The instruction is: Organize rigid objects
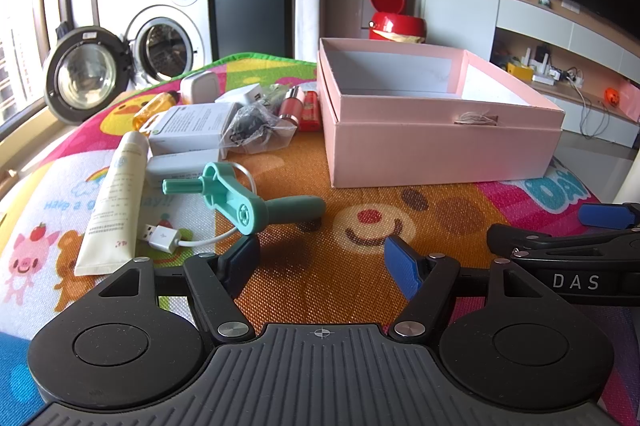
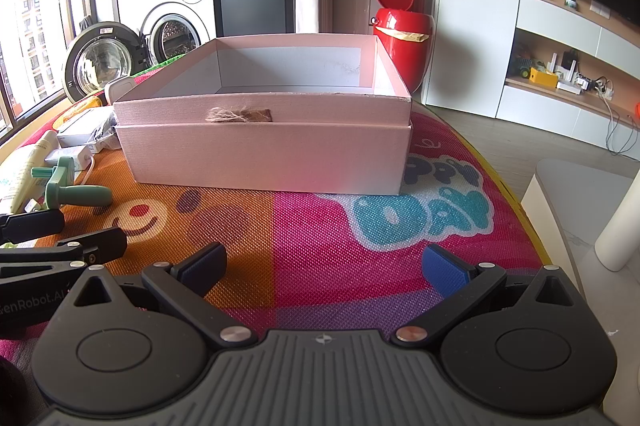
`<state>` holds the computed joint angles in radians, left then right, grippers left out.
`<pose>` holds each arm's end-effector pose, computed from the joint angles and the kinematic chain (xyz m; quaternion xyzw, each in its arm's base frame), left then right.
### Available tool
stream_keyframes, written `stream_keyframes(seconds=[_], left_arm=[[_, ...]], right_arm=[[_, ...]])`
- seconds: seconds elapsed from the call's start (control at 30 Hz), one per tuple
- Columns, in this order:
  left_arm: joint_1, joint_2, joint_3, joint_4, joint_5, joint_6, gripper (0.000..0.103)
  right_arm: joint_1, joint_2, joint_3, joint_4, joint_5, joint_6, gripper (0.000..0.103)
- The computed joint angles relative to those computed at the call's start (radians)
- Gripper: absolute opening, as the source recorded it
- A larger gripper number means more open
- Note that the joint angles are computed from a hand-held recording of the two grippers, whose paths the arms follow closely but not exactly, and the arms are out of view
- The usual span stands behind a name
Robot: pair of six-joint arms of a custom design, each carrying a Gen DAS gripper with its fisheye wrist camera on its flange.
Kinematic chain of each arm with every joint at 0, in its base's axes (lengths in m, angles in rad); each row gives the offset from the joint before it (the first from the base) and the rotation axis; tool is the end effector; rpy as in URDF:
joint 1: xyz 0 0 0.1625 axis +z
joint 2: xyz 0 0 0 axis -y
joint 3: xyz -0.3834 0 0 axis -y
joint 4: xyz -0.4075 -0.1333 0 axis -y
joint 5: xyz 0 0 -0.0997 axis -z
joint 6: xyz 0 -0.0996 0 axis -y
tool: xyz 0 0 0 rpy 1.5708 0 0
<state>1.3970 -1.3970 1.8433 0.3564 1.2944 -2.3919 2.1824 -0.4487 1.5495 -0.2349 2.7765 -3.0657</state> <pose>0.0839 -0.4500 0.2260 0.3629 0.8451 -0.3196 0.2279 0.3069 -0.3675 -0.1262 0.0159 -0.7973 0.4471 0.4052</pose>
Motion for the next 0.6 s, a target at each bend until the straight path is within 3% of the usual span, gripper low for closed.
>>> stream_keyframes(seconds=[0.6], left_arm=[[-0.011, -0.001, 0.013, -0.019, -0.018, 0.011, 0.075]], right_arm=[[-0.001, 0.003, -0.006, 0.004, 0.000, -0.001, 0.103]])
